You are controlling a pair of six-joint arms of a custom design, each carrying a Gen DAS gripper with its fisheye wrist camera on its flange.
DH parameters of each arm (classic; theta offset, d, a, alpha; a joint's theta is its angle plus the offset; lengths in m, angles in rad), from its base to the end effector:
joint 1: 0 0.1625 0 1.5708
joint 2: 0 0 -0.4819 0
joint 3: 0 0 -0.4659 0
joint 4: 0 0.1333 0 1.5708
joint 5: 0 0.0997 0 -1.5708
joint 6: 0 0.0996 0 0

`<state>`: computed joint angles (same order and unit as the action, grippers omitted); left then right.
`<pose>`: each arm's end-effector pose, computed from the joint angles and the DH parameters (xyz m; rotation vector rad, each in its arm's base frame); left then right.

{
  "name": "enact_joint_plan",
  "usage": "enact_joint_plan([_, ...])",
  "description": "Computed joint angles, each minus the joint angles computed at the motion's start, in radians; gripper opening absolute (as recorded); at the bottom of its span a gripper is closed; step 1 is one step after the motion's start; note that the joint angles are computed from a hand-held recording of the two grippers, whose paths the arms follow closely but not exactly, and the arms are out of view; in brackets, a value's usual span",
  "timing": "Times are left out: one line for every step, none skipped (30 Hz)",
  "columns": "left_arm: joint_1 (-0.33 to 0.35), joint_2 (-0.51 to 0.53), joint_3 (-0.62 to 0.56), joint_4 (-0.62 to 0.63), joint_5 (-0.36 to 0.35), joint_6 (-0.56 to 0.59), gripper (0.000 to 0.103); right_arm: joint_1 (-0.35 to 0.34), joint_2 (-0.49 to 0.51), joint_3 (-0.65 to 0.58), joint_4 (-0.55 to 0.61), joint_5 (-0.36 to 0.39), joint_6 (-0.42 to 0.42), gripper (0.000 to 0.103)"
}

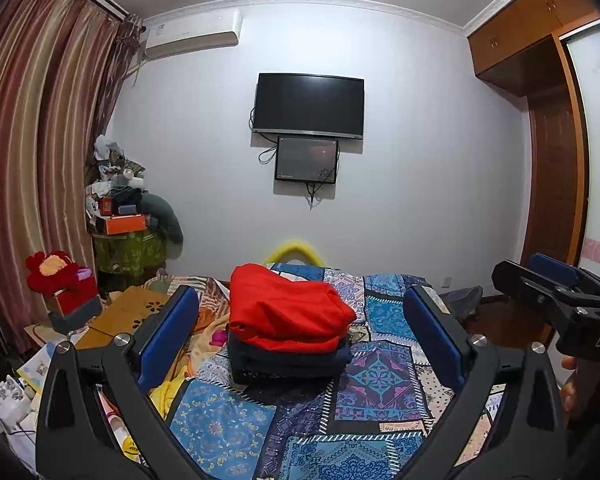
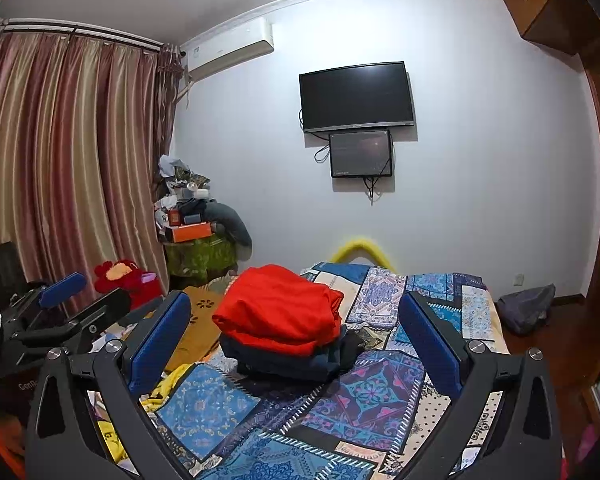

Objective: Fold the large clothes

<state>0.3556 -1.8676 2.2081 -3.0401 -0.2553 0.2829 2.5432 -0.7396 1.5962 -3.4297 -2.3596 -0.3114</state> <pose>-0.2609 -0.3419 0.5471 0.5813 1.9186 -1.6437 0.6748 -0.3843 0.1815 0.9547 -2.1510 1.4988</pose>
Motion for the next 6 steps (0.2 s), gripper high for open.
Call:
enact_joint_plan([0.002, -0.001, 0.001, 0.002, 0.001, -0.003, 0.103, -0.001, 0.0, 0.001, 0.0, 0.001, 0.001, 0.103])
enact_joint_plan([0.004, -0.004, 0.001, 0.014, 0.0, -0.014, 0.103, -0.001, 0.0, 0.001, 0.003, 0.002, 0.002, 0.103])
enact_joint_plan([0.006, -0.008, 0.001, 0.028, -0.002, -0.026, 0.103, -0.003, 0.0, 0.001, 0.005, 0.003, 0.004, 0.103])
enact_joint_plan([0.009, -0.014, 0.001, 0.055, -0.006, -0.049, 0.103, -0.004, 0.0, 0.001, 0.008, 0.002, 0.006, 0.103])
enact_joint_plan([0.011, -0.018, 0.002, 0.071, -0.01, -0.063, 0.103, -0.005, -0.001, 0.001, 0.013, 0.004, 0.012, 0.103])
enact_joint_plan([0.012, -0.019, 0.002, 0.079, -0.009, -0.07, 0.103, -0.007, -0.002, 0.001, 0.019, 0.007, 0.017, 0.103])
